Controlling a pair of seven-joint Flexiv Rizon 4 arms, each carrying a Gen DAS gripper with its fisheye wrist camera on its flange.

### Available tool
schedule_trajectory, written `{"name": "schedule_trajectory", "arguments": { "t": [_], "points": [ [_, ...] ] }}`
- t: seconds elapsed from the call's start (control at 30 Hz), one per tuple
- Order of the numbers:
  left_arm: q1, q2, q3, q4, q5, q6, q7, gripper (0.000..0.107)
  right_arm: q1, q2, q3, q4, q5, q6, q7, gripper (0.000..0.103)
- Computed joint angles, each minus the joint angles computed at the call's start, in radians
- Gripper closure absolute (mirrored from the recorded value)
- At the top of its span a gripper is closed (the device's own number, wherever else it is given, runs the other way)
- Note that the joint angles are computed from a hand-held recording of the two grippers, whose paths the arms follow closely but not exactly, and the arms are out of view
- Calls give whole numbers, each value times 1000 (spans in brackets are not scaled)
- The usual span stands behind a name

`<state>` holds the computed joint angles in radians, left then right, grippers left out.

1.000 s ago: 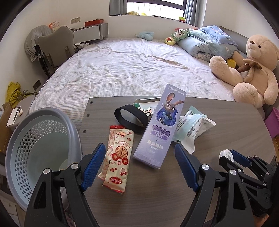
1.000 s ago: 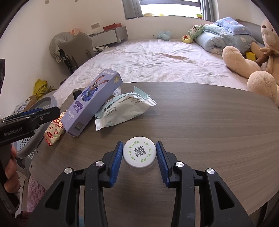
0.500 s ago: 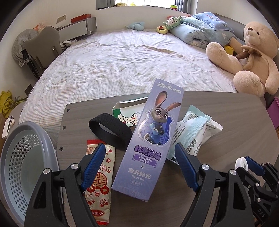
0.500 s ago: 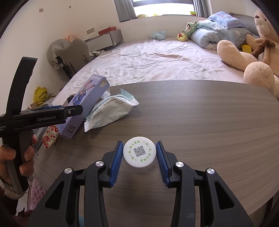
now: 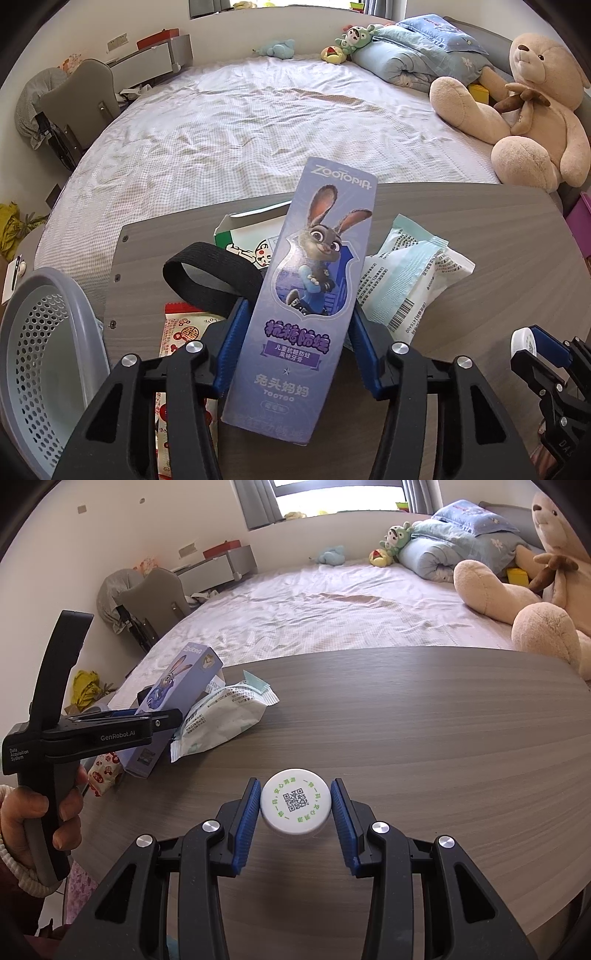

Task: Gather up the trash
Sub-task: 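Grasp the purple Zootopia toothbrush box with the left gripper while the right holds the container, then lift the box and container and carry both over the basket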

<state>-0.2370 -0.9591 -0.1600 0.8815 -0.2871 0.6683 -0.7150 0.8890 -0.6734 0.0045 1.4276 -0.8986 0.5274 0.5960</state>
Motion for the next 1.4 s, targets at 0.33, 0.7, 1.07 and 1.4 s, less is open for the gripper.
{"name": "schedule_trajectory", "arguments": {
  "t": [0.33, 0.7, 1.07, 1.4],
  "points": [
    [41, 78, -28, 137, -50, 49, 13, 64, 3, 4, 1, -1, -7, -9, 4, 64],
    [93, 172, -60, 285, -130, 105, 68, 64, 20, -12, -1, -46, 0, -45, -25, 64],
    [151, 255, -86, 405, -234, 177, 146, 64, 46, -46, -14, -131, 4, -88, -89, 64],
    [207, 255, -74, 395, -290, 222, 145, 64, 61, -152, -59, -334, 27, -95, -245, 64]
  ]
}}
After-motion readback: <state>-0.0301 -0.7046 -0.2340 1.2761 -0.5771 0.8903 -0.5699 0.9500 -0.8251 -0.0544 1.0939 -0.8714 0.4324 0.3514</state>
